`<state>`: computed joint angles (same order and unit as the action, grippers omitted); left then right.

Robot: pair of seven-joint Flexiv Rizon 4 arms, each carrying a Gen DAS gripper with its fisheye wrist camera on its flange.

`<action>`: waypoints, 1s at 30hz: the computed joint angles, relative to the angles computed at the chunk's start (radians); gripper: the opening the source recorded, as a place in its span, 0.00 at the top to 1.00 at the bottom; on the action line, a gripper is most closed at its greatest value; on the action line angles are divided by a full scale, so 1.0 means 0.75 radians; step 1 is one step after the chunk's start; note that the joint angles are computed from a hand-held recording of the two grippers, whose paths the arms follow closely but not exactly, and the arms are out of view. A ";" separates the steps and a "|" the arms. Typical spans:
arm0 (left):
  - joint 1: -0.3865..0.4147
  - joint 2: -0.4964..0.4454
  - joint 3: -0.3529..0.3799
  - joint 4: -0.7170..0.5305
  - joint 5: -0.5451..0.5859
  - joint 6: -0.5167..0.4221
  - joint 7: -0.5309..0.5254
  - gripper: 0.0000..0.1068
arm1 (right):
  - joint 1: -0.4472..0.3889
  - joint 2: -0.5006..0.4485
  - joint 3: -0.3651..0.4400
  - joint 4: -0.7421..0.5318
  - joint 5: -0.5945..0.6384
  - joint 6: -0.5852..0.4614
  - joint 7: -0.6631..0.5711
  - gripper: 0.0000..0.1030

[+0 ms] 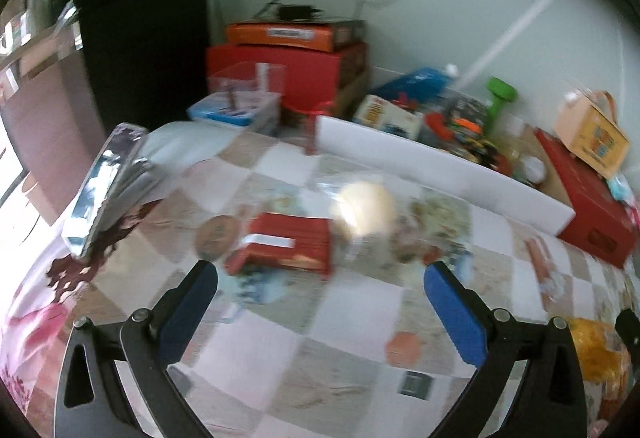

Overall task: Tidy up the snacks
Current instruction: 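Release the bread bag into the tray while the right tool releases the candy there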

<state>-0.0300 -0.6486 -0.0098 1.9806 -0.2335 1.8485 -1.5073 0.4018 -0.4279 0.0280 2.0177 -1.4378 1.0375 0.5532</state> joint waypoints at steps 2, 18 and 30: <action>-0.010 0.000 0.039 0.006 -0.028 -0.003 -0.017 0.04 | 0.006 -0.024 0.000 -0.028 -0.020 0.028 -0.014 0.02; 0.087 -0.022 0.002 -0.003 -0.029 -0.071 -0.032 0.04 | 0.143 -0.240 -0.065 -0.255 0.040 0.219 -0.278 0.00; 0.101 -0.064 0.027 -0.124 0.031 -0.199 0.108 0.04 | 0.211 -0.302 -0.132 -0.303 0.108 0.273 -0.341 0.00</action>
